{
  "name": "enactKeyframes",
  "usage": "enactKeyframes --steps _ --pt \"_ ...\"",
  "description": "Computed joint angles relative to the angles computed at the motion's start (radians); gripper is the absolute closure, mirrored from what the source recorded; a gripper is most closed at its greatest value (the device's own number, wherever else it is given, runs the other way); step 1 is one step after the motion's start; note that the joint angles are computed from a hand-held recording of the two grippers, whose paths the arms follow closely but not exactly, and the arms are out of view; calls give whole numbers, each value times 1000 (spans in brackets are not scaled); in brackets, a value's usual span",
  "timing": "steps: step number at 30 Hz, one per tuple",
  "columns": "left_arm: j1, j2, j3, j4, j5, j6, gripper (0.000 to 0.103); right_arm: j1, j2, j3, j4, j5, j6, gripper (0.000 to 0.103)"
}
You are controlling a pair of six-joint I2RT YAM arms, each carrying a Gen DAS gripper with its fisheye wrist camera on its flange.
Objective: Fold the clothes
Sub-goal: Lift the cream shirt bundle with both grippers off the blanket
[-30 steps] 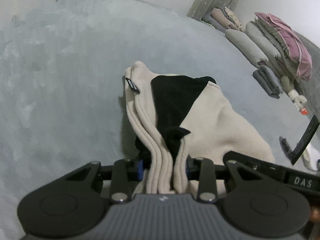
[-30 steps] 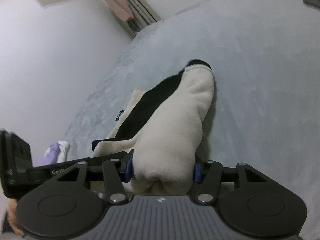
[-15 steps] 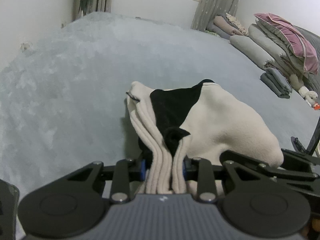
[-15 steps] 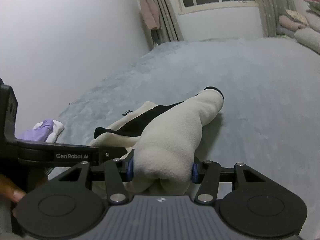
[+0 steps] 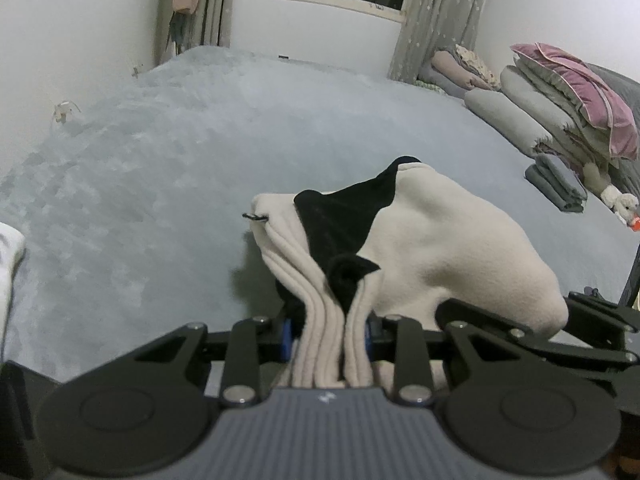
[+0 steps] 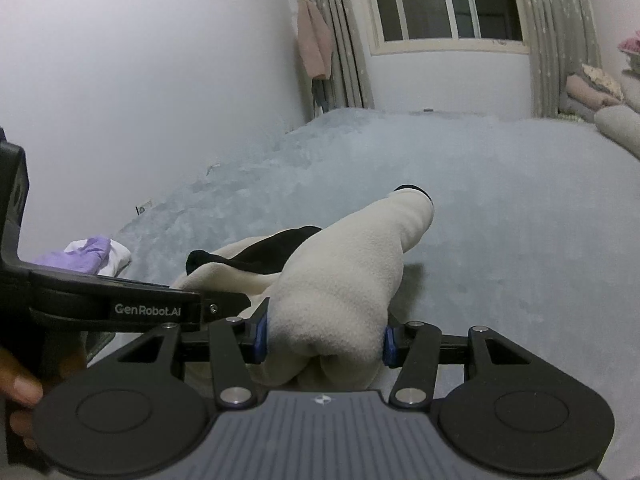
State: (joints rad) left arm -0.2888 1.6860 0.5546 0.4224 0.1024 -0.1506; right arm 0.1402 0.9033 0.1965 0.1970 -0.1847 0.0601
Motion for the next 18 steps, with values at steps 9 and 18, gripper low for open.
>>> enactKeyframes --steps 9,18 --pt "187 -210 -103 -26 95 82 77 373 -1 18 88 329 53 53" --pt "785 -280 -2 -143 527 212 78 675 430 311 320 436 95 54"
